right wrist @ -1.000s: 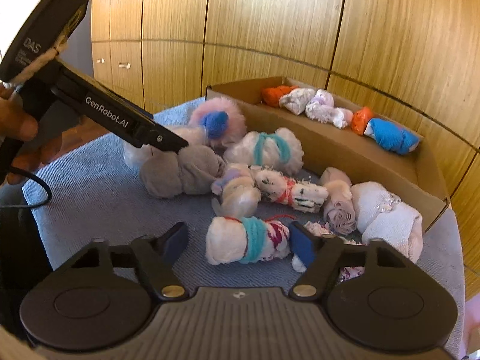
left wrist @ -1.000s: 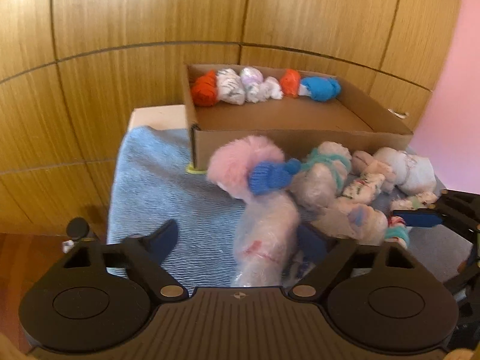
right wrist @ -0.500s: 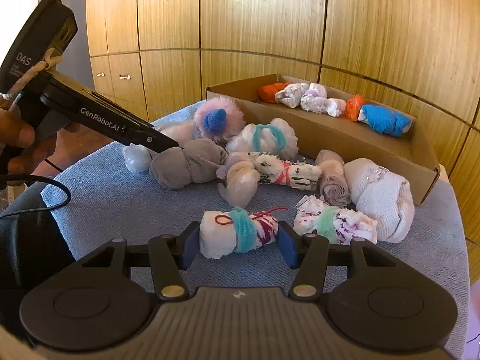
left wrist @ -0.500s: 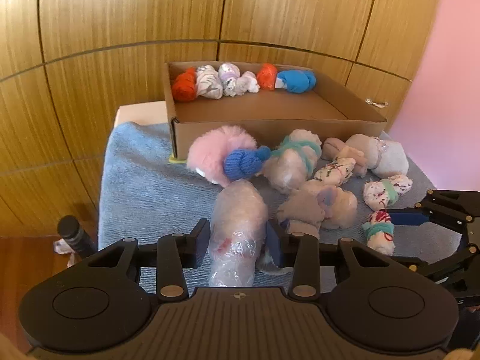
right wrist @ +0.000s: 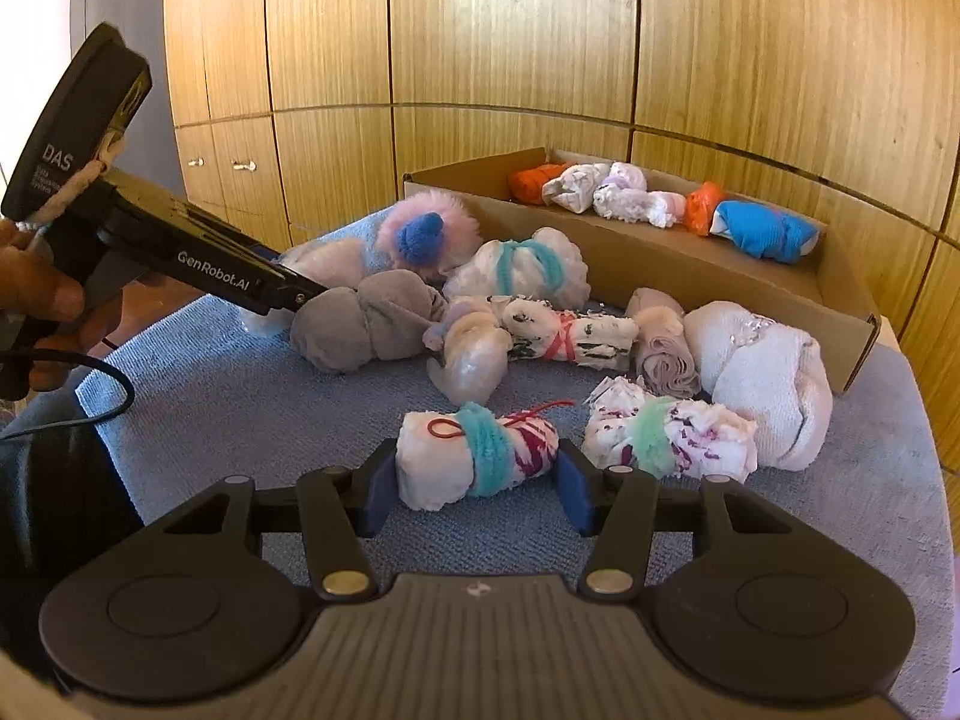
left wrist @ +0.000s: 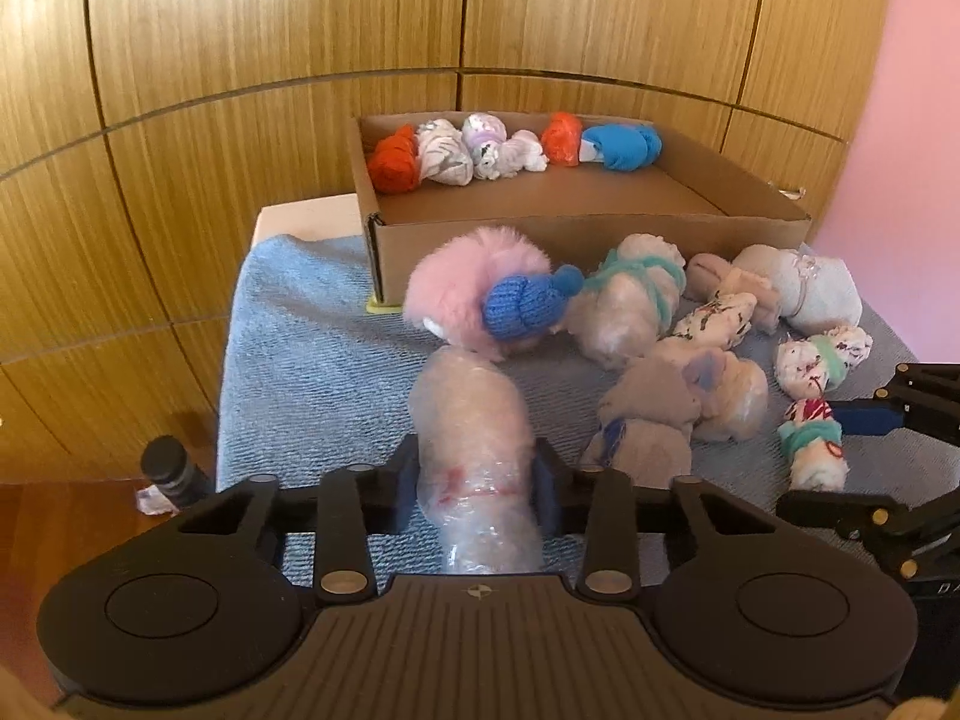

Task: Organize objects
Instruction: 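Grasp the plastic-wrapped roll with the left gripper while the right grasps the teal-banded white roll, then carry both rolls into the cardboard box and lower them beside the row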

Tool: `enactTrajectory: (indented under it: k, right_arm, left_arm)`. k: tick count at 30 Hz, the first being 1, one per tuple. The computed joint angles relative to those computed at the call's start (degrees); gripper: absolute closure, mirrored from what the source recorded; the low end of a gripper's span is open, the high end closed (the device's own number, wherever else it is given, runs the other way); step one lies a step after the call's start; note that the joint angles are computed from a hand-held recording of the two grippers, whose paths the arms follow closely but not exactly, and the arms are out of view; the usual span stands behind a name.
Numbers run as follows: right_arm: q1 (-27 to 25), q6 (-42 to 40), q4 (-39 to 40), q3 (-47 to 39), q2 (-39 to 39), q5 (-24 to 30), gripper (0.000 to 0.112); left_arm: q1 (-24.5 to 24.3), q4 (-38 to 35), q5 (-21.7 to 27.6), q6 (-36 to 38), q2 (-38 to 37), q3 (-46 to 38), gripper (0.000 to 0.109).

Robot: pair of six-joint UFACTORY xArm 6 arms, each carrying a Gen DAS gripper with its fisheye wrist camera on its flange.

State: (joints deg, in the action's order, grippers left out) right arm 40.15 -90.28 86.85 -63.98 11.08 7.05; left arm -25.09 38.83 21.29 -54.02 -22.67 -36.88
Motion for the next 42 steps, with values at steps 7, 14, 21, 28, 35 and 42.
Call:
enactTrajectory:
  k: [7,14,21,28,35,42]
  right_arm:
    - [-1.3,3.1,-2.5,2.4,-3.5,1.8,0.064]
    - [-4.5,9.5,-7.7,2.7,-8.3,4.3,0.064]
    - [-8.6,20.6,-19.2,-4.6,-7.3,7.5,0.064]
    - [-11.2,32.4,-31.7,-20.9,3.3,12.7,0.064]
    - [-12.0,45.6,-46.2,-37.5,15.7,18.2,0.064]
    - [-11.7,48.0,-51.8,-54.4,29.3,26.1,0.064]
  left_arm:
    - [-1.4,-2.8,4.2,2.4,-3.3,-0.5,0.068]
    - [-1.3,-7.8,7.0,7.3,-3.5,-5.9,0.068]
    - [-0.6,-13.6,9.8,14.7,2.9,-17.0,0.068]
    - [0.9,-19.0,13.3,20.6,14.3,-31.6,0.068]
    - [2.1,-23.3,16.7,25.4,24.9,-42.6,0.068]
    - [3.7,-23.3,18.2,27.2,32.4,-47.8,0.068]
